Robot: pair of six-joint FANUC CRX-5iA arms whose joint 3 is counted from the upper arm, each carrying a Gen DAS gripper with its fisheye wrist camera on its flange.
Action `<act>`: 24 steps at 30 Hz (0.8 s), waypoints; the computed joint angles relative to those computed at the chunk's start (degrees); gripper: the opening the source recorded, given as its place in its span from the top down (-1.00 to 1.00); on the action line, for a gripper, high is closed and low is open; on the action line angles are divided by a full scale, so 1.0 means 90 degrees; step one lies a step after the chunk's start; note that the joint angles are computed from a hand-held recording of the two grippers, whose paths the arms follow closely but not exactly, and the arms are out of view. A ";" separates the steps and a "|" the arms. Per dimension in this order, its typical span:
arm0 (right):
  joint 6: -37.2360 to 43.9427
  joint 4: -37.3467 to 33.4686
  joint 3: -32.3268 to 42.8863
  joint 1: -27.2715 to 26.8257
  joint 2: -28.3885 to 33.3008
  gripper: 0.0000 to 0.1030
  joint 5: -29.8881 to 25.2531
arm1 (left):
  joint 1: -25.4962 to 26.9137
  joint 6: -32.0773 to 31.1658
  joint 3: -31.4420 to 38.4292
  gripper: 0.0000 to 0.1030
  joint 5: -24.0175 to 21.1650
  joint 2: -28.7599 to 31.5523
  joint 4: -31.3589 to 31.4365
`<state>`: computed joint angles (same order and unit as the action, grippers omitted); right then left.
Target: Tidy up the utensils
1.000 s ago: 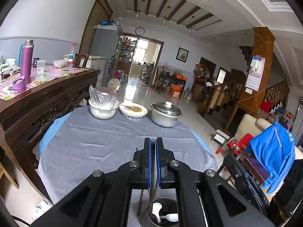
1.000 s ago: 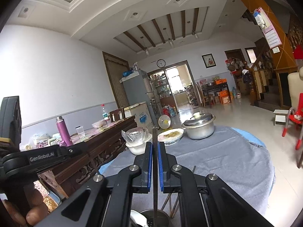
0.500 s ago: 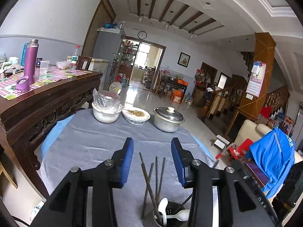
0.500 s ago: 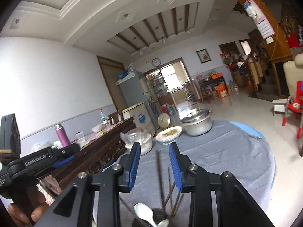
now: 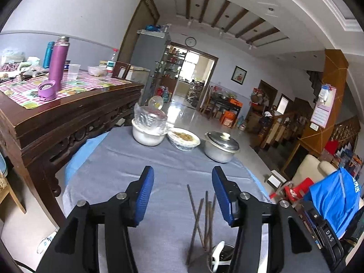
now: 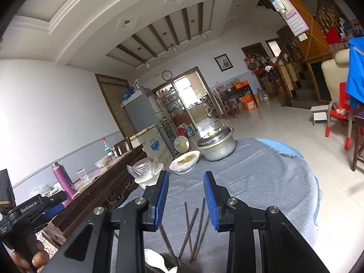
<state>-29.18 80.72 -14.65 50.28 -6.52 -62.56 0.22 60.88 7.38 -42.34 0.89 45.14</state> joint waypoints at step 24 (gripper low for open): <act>-0.0080 -0.1129 -0.0143 -0.0315 -0.0180 0.34 0.0358 | 0.0384 0.1692 0.1173 -0.13 -0.0952 0.1015 -0.1509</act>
<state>-29.90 70.56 -15.94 47.44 -8.14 -59.34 3.68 76.11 17.94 -50.91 10.03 31.56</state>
